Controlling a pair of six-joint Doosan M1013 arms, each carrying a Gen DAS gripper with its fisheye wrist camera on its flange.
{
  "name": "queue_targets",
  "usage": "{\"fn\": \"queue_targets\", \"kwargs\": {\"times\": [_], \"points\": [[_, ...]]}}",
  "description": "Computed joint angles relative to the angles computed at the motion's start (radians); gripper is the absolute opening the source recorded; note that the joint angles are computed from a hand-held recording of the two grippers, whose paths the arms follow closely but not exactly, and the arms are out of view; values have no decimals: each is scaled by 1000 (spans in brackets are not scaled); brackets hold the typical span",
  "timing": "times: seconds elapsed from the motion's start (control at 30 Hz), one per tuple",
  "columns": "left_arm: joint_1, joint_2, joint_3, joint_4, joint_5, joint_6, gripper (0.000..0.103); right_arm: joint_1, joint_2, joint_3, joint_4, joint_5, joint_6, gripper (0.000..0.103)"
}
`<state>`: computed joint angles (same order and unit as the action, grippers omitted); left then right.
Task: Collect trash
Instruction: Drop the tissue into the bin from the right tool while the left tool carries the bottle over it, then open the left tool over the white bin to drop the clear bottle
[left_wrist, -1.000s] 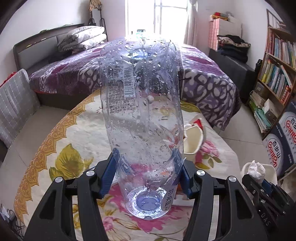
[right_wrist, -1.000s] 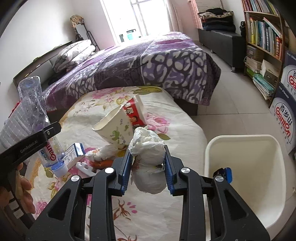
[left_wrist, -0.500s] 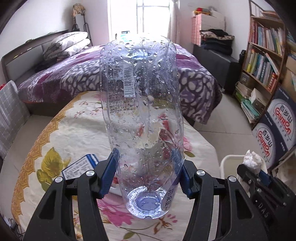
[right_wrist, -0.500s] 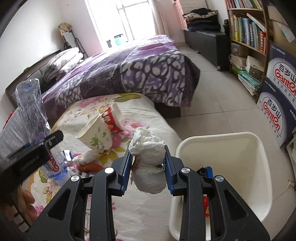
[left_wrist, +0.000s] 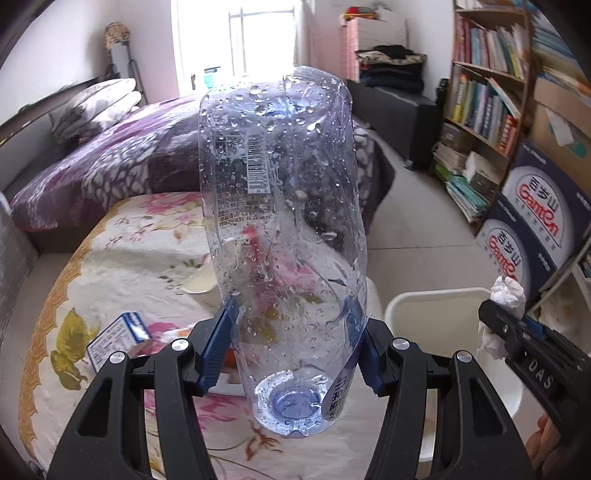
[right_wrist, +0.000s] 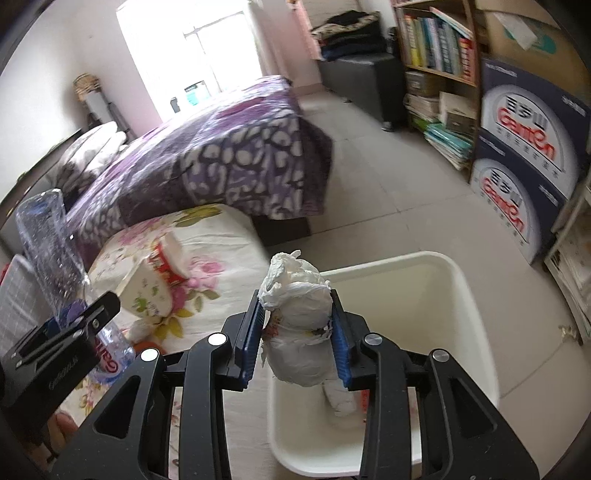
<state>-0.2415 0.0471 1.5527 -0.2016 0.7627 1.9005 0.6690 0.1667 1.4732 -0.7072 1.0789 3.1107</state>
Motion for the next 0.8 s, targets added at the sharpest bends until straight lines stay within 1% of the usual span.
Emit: {"fn": "queue_targets", "kwargs": {"times": [0.03, 0.07, 0.1, 0.17, 0.23, 0.3, 0.4, 0.6, 0.8], "points": [[-5, -2, 3, -6, 1, 10, 58, -3, -8, 9, 2, 5, 16, 35], [-11, -5, 6, -15, 4, 23, 58, -7, -17, 19, 6, 7, 34, 41], [-17, -8, 9, -22, 7, 34, 58, -9, -24, 27, 7, 10, 50, 51], [-30, -13, 15, -32, 10, 52, 58, -9, -39, 44, -11, 34, 98, 61], [-43, -18, 22, -39, 14, 66, 58, -6, -53, 57, -33, 61, 131, 64], [-53, -21, 26, -44, 18, 78, 58, -6, -62, 67, -46, 75, 151, 70], [-68, -23, 29, -58, 34, 99, 58, 0, -82, 86, -76, 112, 197, 76], [-91, -24, 27, -115, 92, 159, 58, 3, -120, 124, -102, 181, 274, 83], [-112, -26, 30, -148, 130, 190, 59, 6, -152, 156, -116, 220, 332, 90]]}}
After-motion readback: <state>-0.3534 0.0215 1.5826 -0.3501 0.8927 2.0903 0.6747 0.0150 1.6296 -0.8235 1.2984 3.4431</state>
